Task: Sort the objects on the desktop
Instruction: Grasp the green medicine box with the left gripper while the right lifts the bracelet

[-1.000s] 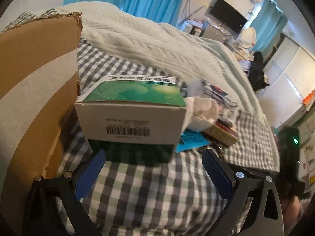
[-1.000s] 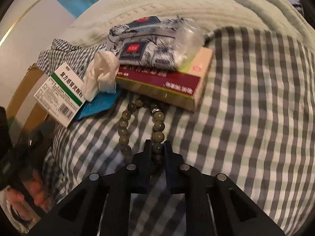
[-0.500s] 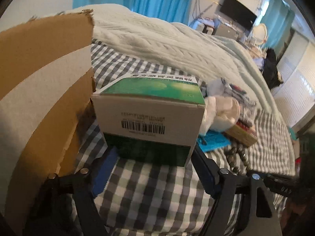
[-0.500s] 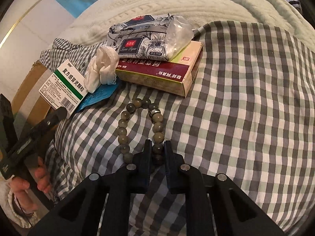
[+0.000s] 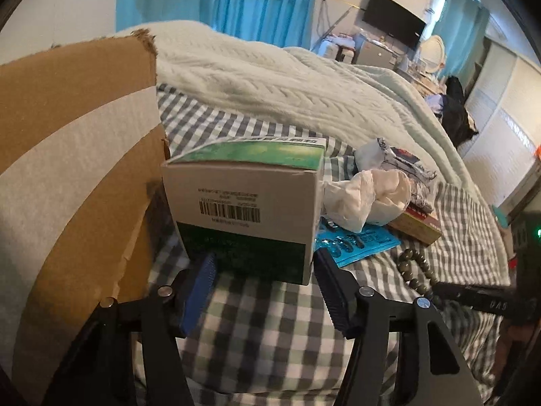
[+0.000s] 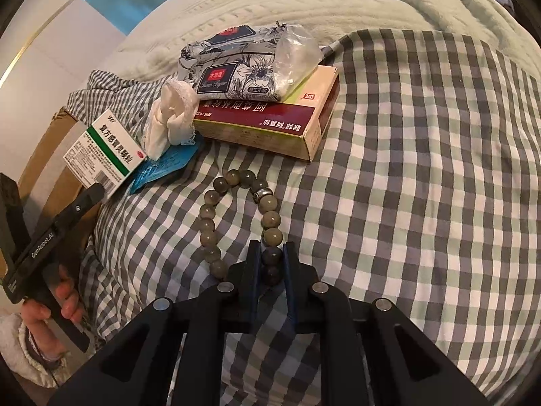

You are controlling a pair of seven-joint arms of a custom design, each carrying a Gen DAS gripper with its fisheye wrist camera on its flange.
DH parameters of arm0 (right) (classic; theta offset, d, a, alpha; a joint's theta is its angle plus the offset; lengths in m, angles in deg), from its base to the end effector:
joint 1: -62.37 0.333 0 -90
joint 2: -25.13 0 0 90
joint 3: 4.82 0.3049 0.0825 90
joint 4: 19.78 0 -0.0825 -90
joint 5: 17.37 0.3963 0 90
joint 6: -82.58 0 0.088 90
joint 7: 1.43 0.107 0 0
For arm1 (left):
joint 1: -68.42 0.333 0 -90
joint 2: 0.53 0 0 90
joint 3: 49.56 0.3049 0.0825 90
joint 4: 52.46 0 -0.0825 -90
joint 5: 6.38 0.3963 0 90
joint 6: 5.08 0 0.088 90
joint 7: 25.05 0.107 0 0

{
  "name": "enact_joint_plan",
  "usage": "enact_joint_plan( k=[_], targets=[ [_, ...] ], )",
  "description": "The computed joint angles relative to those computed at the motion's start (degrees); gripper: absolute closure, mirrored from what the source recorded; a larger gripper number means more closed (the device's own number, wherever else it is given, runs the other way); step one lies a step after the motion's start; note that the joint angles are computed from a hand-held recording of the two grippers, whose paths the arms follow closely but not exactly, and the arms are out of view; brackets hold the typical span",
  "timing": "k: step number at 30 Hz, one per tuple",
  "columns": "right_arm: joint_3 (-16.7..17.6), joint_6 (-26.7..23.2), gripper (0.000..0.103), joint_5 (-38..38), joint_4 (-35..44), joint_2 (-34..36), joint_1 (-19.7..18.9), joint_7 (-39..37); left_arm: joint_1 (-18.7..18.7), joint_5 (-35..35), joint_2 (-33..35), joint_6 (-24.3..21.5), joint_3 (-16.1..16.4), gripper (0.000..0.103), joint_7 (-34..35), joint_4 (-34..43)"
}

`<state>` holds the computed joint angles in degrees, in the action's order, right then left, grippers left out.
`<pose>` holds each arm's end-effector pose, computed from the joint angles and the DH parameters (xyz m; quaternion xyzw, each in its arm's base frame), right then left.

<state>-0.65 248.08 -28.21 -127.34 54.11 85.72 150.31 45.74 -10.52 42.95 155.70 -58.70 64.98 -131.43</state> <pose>0.6005 0.3204 0.2783 -0.5165 0.8182 -0.0316 0.2505 0.6847 -0.3813 0.3296 -0.5146 0.7883 -0.3214 0.1023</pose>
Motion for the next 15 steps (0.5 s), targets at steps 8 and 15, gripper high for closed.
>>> enact_joint_plan(
  k=[8, 15],
  targets=[
    [0.05, -0.49, 0.089, 0.42, 1.22, 0.77, 0.09, 0.11, -1.88, 1.37, 3.15, -10.11, 1.06, 0.035, -2.81, 6.29],
    [0.25, -1.33, 0.089, 0.57, 1.92, 1.03, 0.0, -0.4, 1.17, -3.43, 0.12, -7.92, -3.46, 0.018, -1.81, 3.76]
  ],
)
